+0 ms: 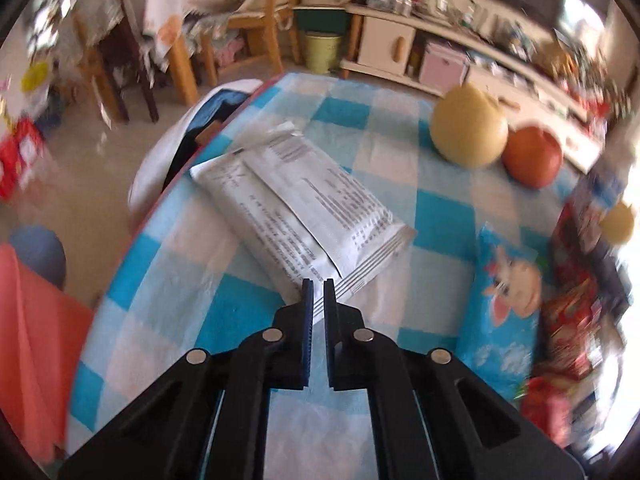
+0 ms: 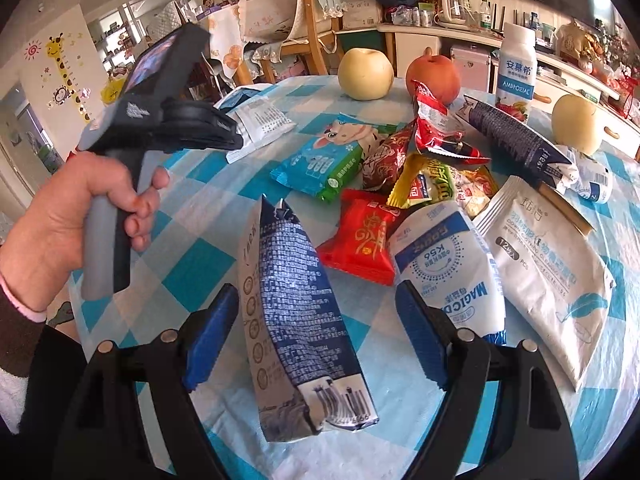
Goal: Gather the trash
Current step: 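Close the left tool on the white paper packet and lift it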
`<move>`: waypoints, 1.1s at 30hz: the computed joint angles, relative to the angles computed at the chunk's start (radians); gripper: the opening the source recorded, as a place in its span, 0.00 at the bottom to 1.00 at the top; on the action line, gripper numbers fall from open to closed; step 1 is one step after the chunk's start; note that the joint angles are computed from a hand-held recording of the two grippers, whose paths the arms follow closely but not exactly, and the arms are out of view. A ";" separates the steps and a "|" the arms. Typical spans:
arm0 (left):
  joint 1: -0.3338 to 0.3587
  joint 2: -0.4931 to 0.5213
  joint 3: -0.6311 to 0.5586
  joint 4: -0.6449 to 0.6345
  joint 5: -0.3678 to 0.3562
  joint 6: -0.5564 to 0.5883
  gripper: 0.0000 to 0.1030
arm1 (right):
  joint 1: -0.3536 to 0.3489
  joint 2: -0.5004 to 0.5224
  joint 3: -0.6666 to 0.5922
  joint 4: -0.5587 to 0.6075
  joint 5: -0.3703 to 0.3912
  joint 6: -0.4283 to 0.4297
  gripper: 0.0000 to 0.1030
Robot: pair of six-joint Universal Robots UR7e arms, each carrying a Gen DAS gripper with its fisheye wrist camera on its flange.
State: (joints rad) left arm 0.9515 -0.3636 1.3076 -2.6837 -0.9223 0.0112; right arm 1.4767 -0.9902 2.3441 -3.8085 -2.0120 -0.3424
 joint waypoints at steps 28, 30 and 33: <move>-0.015 0.204 -0.339 0.287 0.249 -0.282 0.75 | -0.071 -0.067 0.033 0.107 0.143 0.026 0.65; -0.012 0.155 -0.258 0.232 0.229 -0.261 0.75 | -0.071 -0.059 0.034 0.095 0.146 0.010 0.55; -0.003 0.078 -0.137 0.163 0.199 -0.244 0.74 | -0.069 -0.052 0.038 0.079 0.160 0.007 0.33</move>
